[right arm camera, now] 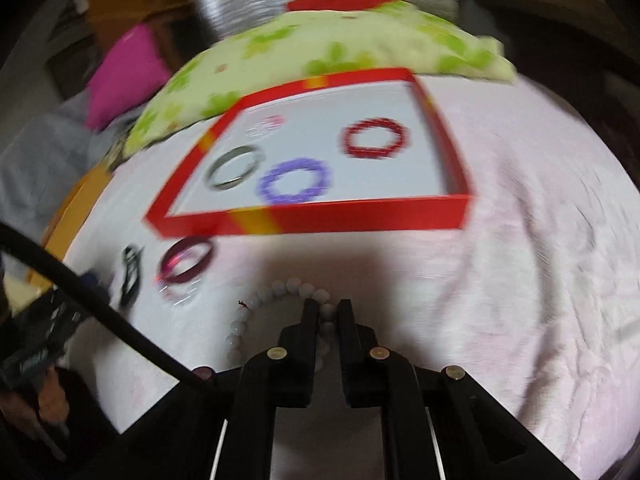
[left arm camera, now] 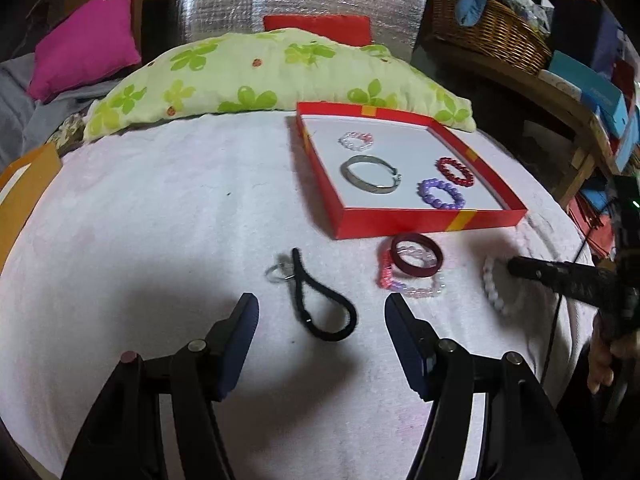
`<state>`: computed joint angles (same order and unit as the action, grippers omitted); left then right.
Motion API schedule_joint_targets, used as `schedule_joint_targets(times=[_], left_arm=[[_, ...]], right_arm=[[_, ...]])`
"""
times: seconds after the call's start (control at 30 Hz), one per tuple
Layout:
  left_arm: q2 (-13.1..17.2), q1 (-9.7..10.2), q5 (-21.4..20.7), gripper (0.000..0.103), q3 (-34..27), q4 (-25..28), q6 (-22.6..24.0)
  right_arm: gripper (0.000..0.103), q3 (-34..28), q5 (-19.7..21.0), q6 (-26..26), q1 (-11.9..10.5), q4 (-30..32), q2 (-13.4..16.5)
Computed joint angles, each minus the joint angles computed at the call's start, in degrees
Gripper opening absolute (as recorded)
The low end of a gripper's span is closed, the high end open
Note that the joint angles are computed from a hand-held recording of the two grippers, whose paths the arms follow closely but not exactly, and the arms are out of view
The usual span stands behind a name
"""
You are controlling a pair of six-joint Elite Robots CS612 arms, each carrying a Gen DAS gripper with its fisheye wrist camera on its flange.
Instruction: Organize jewelry
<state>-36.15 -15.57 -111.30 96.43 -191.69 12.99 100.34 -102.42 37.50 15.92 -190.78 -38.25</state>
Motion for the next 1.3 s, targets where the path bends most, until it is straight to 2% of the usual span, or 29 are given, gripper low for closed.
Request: schedule_joint_targets(times=[0.13,0.3,0.5,0.6,0.7,0.77,0.8,0.9,0.93,1.03,1.2,1.3], left_arm=[[-0.30,-0.50,-2.78,0.066,0.07,1.74,0.90],[-0.54,-2.40,-4.80,0.067,-0.99,7.91,-0.02],[-0.39,-4.88,-0.13,0.067,-3.11,13.46,1.04],[-0.17,-5.42,1.43,0.066,-4.31,16.09,0.54],[0.16,-5.44,0.82,0.066,-4.85,15.93,-0.37],[0.30,-5.49,1.09,0.054,-4.65,14.41,-0.64],[0.33,-5.54,1.13,0.042,-4.56,14.14,-0.04],[0.14,-5.56,1.59,0.028,-3.40,11.22,1.20],[0.03,-5.47,1.34,0.022,-2.86,9.57,1.52],[-0.38,-4.76,-0.49,0.011,-1.26,4.77,1.88],[-1.14,-3.30,-2.96,0.009,0.77,0.67,1.92],[-1.14,-2.57,-3.50,0.008,1.13,0.35,0.96]], right_arm=[[0.011,1.06,-0.36,5.29,-0.87,-0.79,-0.37],[0.011,1.39,1.25,6.76,-1.66,-1.05,-0.54],[0.011,2.64,5.72,9.43,-2.93,-4.58,-0.32],[0.011,2.32,6.19,9.62,-2.99,-4.57,-0.09],[0.011,2.16,6.11,9.31,-2.92,-4.12,-0.13],[0.011,2.08,6.22,9.26,-2.93,-4.04,-0.12],[0.011,2.05,6.36,9.27,-2.98,-4.09,-0.09],[0.011,2.17,6.68,9.39,-3.10,-4.48,-0.02],[0.011,2.16,6.67,9.36,-3.10,-4.49,-0.01],[0.011,2.16,6.42,9.18,-3.08,-4.42,-0.01],[0.011,2.06,5.84,8.94,-2.90,-4.15,-0.03],[0.011,1.93,5.29,8.65,-2.69,-3.83,-0.05]])
